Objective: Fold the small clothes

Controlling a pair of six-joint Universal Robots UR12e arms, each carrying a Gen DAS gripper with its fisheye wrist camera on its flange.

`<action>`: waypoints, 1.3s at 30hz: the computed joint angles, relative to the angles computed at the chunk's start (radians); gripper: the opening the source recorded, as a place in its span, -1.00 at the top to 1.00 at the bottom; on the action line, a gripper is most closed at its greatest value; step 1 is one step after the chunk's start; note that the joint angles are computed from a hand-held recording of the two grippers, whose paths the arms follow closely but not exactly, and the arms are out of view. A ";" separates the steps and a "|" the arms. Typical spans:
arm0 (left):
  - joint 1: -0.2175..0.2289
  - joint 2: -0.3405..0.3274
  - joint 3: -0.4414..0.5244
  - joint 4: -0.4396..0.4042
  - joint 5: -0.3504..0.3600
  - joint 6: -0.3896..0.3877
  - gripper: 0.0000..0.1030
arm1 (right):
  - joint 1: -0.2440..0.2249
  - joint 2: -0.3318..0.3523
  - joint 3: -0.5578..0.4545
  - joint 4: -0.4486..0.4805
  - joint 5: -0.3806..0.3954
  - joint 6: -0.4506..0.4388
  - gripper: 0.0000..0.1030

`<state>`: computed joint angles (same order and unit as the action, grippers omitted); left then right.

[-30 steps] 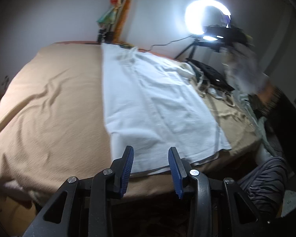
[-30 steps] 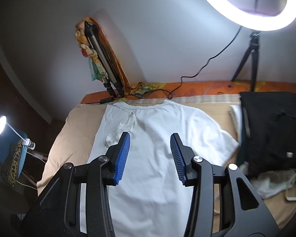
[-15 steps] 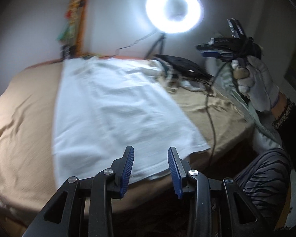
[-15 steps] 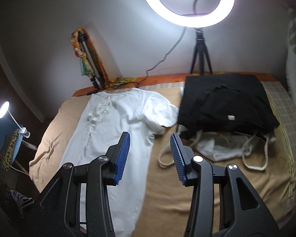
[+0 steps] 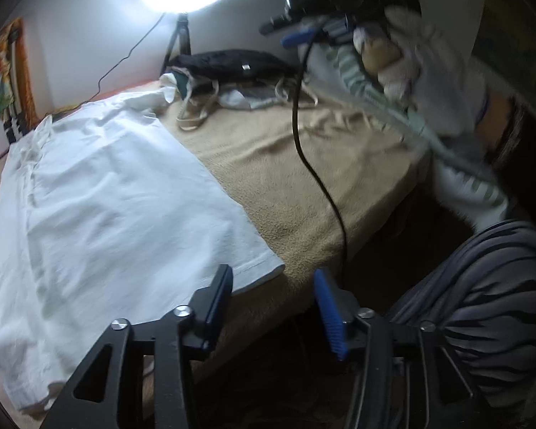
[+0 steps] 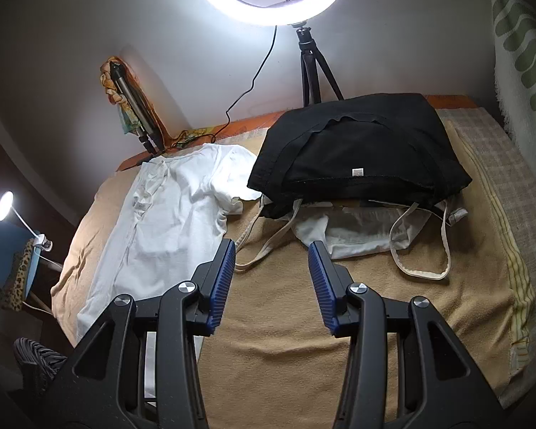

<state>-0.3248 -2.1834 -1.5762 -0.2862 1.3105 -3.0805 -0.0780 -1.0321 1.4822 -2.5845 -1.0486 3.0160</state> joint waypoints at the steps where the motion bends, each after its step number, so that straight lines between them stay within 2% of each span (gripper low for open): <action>1: -0.006 -0.009 0.014 -0.021 0.019 0.008 0.02 | -0.001 0.004 -0.003 0.003 0.008 -0.003 0.13; 4: -0.018 -0.033 0.051 -0.081 0.081 0.008 0.02 | -0.002 0.019 -0.016 0.016 0.029 -0.015 0.13; 8: -0.024 -0.049 0.068 -0.080 0.124 0.000 0.19 | 0.001 0.050 -0.046 0.041 0.090 -0.014 0.12; 10: -0.024 -0.055 0.073 -0.070 0.131 -0.007 0.64 | 0.007 0.069 -0.066 0.062 0.130 -0.010 0.13; 12: -0.012 -0.060 0.078 -0.068 0.095 -0.028 0.91 | 0.021 0.093 -0.094 0.093 0.161 -0.016 0.13; 13: -0.003 -0.061 0.081 -0.074 0.061 -0.047 0.94 | 0.029 0.107 -0.110 0.112 0.173 -0.022 0.13; 14: 0.005 -0.060 0.082 -0.082 0.032 -0.066 0.94 | 0.036 0.120 -0.127 0.129 0.181 -0.025 0.13; 16: 0.030 -0.055 0.077 -0.085 -0.076 -0.135 0.95 | 0.050 0.153 -0.169 0.165 0.192 -0.021 0.13; 17: 0.045 -0.053 0.070 -0.067 -0.146 -0.185 0.95 | 0.058 0.174 -0.196 0.188 0.195 -0.014 0.13; 18: 0.053 -0.049 0.061 -0.034 -0.179 -0.222 0.95 | 0.064 0.193 -0.221 0.209 0.197 -0.007 0.12; 20: 0.054 -0.044 0.054 0.005 -0.175 -0.226 0.95 | 0.077 0.238 -0.278 0.247 0.194 0.029 0.12; 26: 0.064 -0.056 0.052 -0.009 -0.217 -0.251 0.95 | 0.107 0.346 -0.420 0.296 0.116 0.184 0.12; 27: 0.063 -0.056 0.051 -0.010 -0.214 -0.250 0.95 | 0.111 0.356 -0.435 0.298 0.094 0.211 0.12; 30: 0.060 -0.053 0.040 0.000 -0.211 -0.246 0.95 | 0.110 0.376 -0.453 0.266 0.106 0.285 0.09; 34: 0.063 -0.053 0.033 0.024 -0.228 -0.264 0.95 | 0.116 0.390 -0.475 0.253 0.084 0.297 0.08; 36: 0.062 -0.054 0.033 0.030 -0.231 -0.274 0.95 | 0.119 0.388 -0.474 0.241 0.071 0.299 0.33; 37: 0.063 -0.054 0.030 0.036 -0.234 -0.279 0.95 | 0.120 0.389 -0.478 0.247 0.070 0.295 0.73; 39: 0.064 -0.055 0.028 0.046 -0.239 -0.294 0.95 | 0.122 0.385 -0.476 0.245 0.077 0.297 0.85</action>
